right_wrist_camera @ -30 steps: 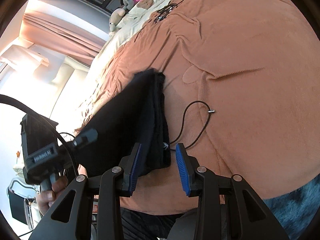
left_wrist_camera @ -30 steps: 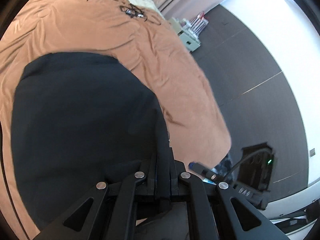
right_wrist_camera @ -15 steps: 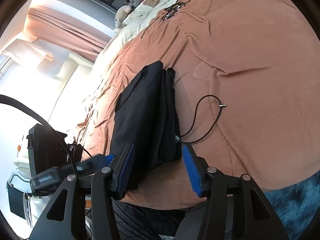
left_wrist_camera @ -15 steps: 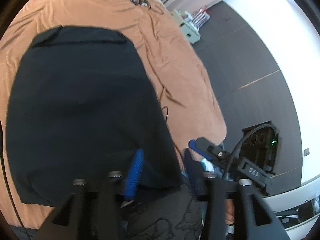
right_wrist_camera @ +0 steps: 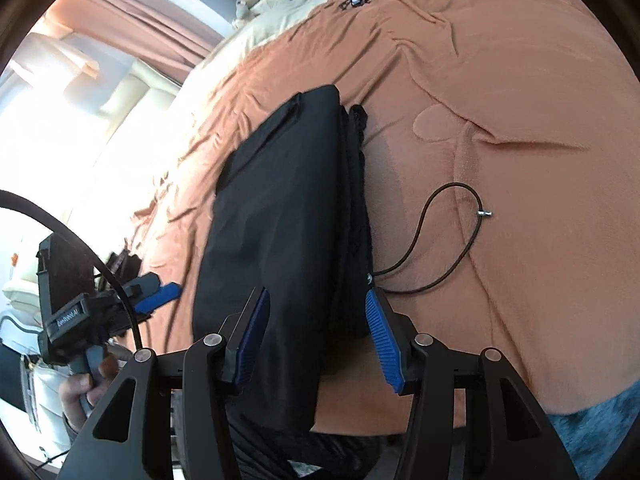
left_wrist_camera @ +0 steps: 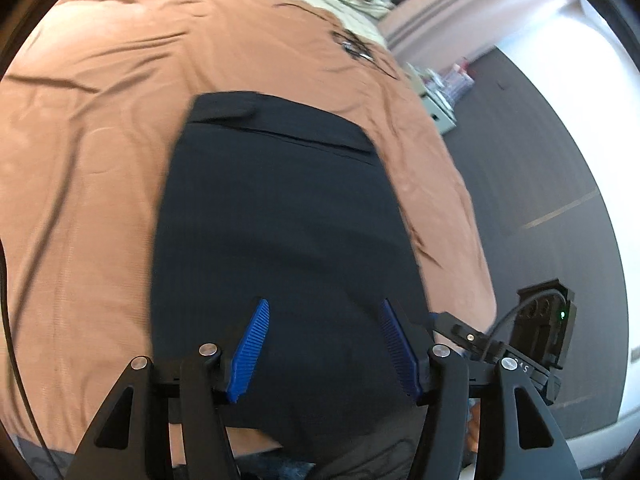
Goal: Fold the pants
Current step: 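Close the left tool on the pants stack edge while the right tool closes beside it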
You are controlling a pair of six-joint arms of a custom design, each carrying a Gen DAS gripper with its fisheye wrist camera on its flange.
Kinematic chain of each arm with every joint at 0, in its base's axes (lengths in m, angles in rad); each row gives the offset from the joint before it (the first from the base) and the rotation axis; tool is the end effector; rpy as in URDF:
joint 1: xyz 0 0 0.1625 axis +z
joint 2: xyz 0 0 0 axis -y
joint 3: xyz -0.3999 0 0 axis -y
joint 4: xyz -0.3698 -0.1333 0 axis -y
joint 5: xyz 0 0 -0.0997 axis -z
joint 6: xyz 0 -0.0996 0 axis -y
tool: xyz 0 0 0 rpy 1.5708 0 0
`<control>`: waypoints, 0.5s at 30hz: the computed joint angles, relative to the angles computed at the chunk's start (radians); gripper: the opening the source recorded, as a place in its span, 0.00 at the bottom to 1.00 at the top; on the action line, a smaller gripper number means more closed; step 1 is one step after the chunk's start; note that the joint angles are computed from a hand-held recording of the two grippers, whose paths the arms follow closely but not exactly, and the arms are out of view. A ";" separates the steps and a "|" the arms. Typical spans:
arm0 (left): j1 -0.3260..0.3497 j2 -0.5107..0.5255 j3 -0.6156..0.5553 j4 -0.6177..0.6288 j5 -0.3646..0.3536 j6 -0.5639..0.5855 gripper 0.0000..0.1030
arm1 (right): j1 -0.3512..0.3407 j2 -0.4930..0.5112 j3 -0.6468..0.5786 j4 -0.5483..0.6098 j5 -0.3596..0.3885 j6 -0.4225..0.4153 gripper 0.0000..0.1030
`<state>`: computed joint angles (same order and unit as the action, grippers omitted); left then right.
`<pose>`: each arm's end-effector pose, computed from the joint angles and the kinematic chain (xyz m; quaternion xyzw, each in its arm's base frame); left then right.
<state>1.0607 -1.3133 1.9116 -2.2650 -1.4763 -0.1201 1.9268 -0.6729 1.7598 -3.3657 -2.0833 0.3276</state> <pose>-0.1275 -0.5201 0.2518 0.1911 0.9793 -0.0601 0.0300 0.2942 -0.5488 0.0833 -0.0750 -0.9085 0.3956 0.1116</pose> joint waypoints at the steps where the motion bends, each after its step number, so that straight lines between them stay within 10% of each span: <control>1: 0.010 0.002 -0.006 0.000 0.014 -0.004 0.58 | -0.001 0.003 -0.011 0.020 -0.008 0.001 0.43; 15: 0.135 0.047 -0.077 0.029 0.061 -0.030 0.58 | -0.002 -0.017 -0.043 0.280 -0.056 0.061 0.42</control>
